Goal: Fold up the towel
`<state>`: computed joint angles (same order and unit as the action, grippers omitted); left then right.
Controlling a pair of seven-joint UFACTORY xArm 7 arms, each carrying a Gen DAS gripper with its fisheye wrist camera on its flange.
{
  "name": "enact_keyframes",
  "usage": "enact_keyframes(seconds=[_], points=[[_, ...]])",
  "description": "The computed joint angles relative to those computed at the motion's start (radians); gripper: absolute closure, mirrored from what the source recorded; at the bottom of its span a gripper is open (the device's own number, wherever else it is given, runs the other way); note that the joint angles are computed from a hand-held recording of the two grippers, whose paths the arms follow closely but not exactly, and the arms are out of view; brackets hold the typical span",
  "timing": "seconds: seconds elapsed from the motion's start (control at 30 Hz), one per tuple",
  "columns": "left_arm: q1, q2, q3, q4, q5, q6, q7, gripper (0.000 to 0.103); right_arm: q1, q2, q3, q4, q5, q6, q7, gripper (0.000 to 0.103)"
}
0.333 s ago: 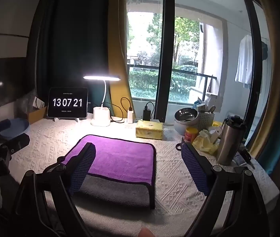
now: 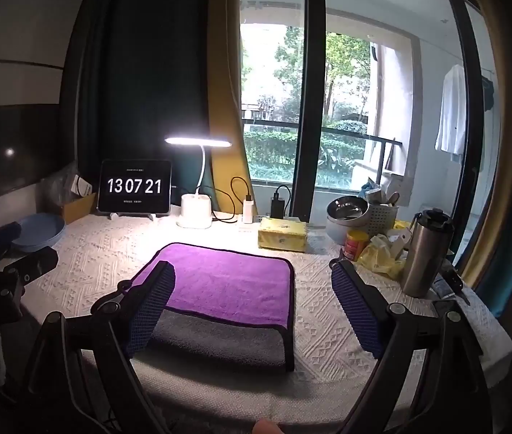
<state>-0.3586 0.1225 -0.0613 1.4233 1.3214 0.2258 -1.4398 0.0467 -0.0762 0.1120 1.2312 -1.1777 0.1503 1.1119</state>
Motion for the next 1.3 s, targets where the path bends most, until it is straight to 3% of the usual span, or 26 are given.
enact_keyframes(seconds=[0.33, 0.57, 1.3], points=[[0.007, -0.013, -0.003, -0.016, 0.026, -0.01, -0.029, 0.001, 0.009, 0.006, -0.001, 0.002, 0.021, 0.011, -0.023, 0.012], [0.013, 0.002, -0.007, -0.015, -0.113, -0.024, 0.106, 0.001, 0.014, 0.019, -0.008, 0.008, 0.033, 0.004, -0.038, 0.012], [-0.024, 0.029, 0.027, 0.012, -0.055, -0.022, 0.062, 0.001, 0.026, 0.039, -0.024, 0.019, 0.062, 0.0, -0.064, 0.012]])
